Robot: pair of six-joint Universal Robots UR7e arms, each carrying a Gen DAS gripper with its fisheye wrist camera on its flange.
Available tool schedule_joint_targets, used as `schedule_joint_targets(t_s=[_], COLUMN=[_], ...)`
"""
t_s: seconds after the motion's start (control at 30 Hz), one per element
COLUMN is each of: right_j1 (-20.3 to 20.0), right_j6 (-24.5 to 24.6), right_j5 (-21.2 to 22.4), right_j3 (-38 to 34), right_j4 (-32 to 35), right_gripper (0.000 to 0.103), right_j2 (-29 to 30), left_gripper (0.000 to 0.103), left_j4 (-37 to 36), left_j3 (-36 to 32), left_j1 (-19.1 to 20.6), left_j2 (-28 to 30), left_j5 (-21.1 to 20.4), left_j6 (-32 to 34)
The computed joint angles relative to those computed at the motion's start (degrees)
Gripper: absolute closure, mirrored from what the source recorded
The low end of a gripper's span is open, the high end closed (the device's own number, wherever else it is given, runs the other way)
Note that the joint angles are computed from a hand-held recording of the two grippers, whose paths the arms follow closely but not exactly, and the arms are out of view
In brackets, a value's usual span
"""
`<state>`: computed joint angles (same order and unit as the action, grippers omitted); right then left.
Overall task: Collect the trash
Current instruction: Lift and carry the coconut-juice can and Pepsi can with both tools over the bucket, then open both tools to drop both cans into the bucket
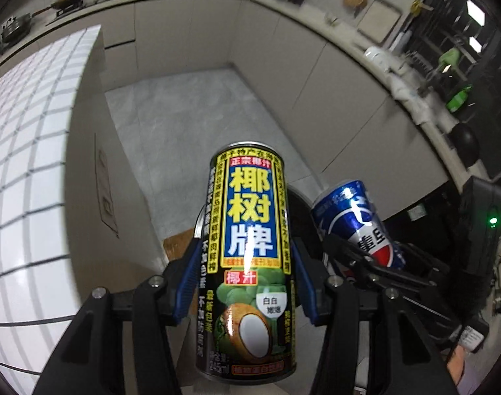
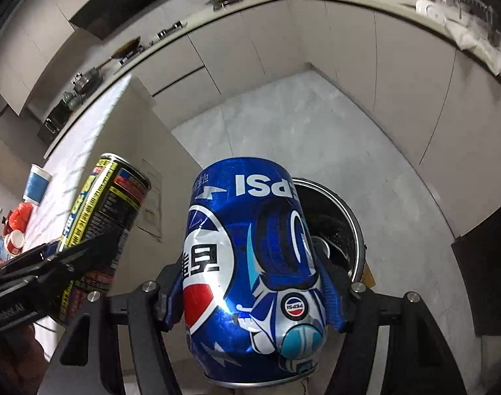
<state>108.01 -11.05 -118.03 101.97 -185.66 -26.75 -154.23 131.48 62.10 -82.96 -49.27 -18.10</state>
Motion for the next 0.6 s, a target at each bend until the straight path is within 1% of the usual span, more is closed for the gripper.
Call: schedule_joint_targets(t_s=[0.17, 0.3, 0.33, 0.43, 0.53, 0.6], right_j1=[-2.86, -4.04, -3.95, -4.15, -4.24, -4.01], right_j6=[-1.93, -2.28, -2.1, -2.17, -1.9, -2.0], right_j5=[1.3, 1.88, 1.72, 1.79, 2.87, 3.25], right_j3=[-3.74, -6.82, -7.62, -8.69, -8.23, -6.94], right_j4=[4.39, 8.06, 8.48, 8.12, 6.97, 5.72], right_gripper=[0.034, 0.033, 0.031, 0.029, 0.029, 0.029], right_j2=[1.34, 2.47, 2.91, 3.4, 2.73, 1.82], left_gripper=[0.049, 0.047, 0.045, 0.04, 0.04, 0.04], left_j4=[2.07, 4.97, 4.87, 4.65, 4.06, 4.19], left_j3=[-3.04, -5.4, -5.79, -6.51, -6.21, -5.49], left_j1=[2.05, 3.55, 3.74, 3.49, 2.11, 0.83], left_j2=[6.17, 8.71, 9.12, 9.3, 7.82, 5.71], left_j5=[0.67, 0.39, 0.11, 0.35, 1.25, 1.74], left_j6=[-3.78, -6.45, -6.83, -7.69, -7.76, -7.91])
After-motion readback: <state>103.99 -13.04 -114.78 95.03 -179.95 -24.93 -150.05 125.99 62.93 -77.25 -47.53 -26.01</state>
